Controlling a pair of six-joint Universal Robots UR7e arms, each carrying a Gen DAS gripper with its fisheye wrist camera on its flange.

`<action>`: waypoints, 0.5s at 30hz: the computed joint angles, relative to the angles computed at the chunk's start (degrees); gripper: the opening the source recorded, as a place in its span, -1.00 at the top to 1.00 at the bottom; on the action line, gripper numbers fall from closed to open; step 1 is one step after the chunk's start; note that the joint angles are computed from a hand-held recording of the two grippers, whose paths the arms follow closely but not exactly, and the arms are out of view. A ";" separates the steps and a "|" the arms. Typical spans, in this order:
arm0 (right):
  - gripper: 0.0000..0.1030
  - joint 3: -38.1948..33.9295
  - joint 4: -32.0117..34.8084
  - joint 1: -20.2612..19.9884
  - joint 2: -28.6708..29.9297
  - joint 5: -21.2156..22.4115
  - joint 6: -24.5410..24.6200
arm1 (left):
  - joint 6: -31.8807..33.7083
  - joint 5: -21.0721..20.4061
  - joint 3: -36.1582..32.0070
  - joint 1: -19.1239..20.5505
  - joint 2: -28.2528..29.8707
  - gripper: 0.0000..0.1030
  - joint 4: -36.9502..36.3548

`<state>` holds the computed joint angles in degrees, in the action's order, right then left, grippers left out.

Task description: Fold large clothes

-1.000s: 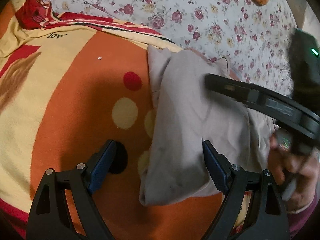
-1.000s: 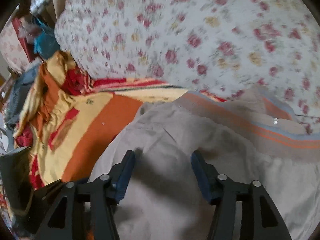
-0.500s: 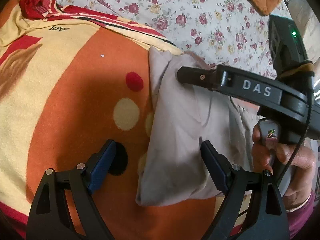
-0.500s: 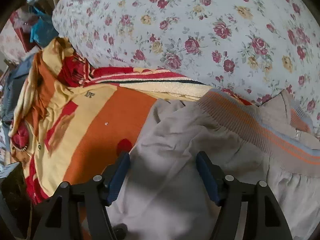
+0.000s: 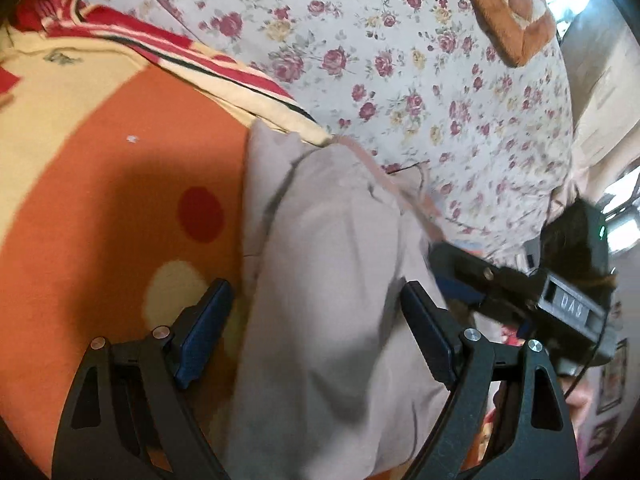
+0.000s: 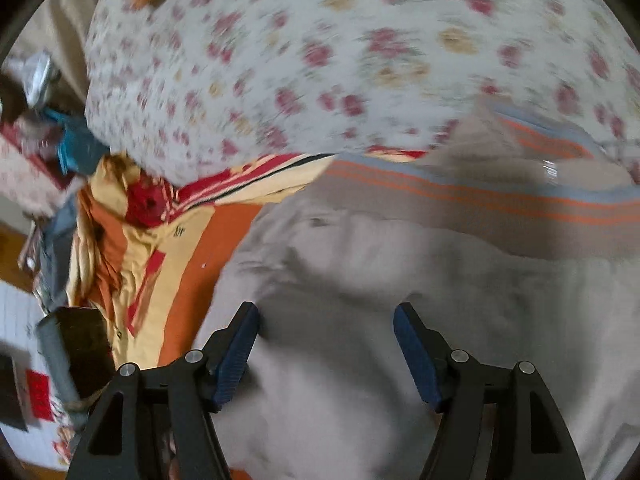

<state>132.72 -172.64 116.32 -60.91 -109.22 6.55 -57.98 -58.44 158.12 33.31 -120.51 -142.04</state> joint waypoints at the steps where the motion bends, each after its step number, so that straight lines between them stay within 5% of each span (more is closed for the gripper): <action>1: -0.31 0.90 -0.05 -0.91 -1.45 0.50 0.10 | 0.09 0.40 -0.07 -0.08 0.72 -0.67 -0.38; 11: -0.31 10.03 0.28 -7.62 -13.48 3.38 -2.91 | 1.41 -0.37 -1.61 0.91 6.08 -0.67 -2.30; 15: -0.31 10.51 -0.25 -6.32 -13.88 1.80 -4.65 | 0.60 -0.05 -1.54 0.24 5.58 -0.67 -1.44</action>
<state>143.22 -172.89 110.00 -74.79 -107.42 1.90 -57.38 -58.49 156.58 33.54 -114.93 -143.48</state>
